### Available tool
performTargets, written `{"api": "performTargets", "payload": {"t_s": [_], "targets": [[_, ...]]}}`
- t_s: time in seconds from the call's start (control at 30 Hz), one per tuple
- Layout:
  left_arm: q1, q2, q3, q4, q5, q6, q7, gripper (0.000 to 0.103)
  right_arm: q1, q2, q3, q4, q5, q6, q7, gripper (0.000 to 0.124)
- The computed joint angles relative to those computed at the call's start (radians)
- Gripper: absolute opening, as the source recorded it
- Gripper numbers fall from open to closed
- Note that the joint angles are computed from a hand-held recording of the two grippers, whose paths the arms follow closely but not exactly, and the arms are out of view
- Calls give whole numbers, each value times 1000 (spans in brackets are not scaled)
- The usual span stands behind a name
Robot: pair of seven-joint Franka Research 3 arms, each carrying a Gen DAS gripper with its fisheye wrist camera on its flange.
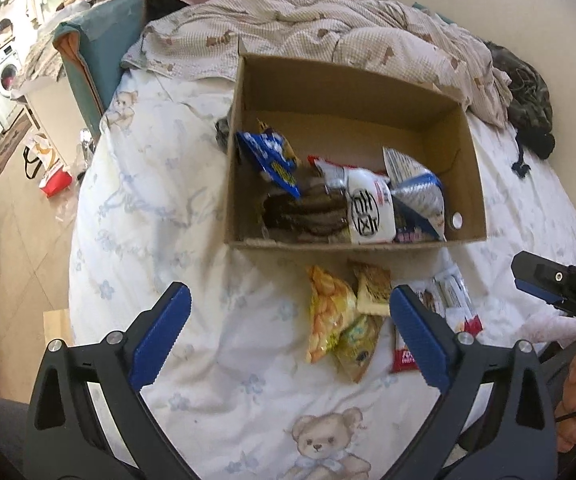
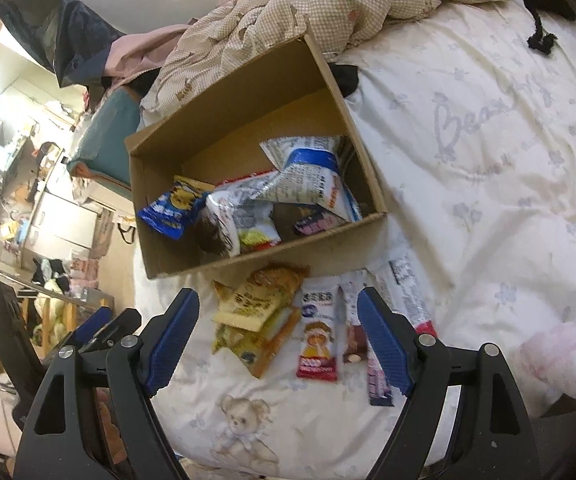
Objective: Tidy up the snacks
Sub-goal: 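Grasp the yellow chip bag with the left tool and lift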
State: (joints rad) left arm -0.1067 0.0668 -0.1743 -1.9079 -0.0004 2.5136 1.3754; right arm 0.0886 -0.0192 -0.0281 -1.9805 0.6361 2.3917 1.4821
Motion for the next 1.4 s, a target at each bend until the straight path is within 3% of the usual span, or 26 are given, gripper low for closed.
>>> {"api": "performTargets", "payload": {"t_s": [0.43, 0.77, 1.03, 1.2, 1.23, 1.3, 1.4], "targets": [[-14, 28, -8, 6, -1, -47, -6, 98, -24, -36, -19, -54, -35, -34, 97, 84], [19, 114, 1, 83, -45, -177, -103, 98, -46, -3, -32, -46, -15, -39, 219, 84], [5, 228, -54, 179, -95, -219, 61, 98, -58, 12, -30, -39, 7, -55, 233, 84], [-7, 299, -60, 231, -79, -221, 80, 98, -58, 25, -27, -28, -6, -62, 239, 84], [5, 309, -73, 235, -112, -224, 106, 92, -58, 27, -26, -26, -8, -64, 242, 84], [14, 319, -82, 239, -139, -241, 138, 63, -58, 29, -25, -25, -17, -62, 248, 84], [15, 281, -79, 190, -144, -206, 157, 49, -58, 30, -24, -25, -22, -59, 252, 84]]}}
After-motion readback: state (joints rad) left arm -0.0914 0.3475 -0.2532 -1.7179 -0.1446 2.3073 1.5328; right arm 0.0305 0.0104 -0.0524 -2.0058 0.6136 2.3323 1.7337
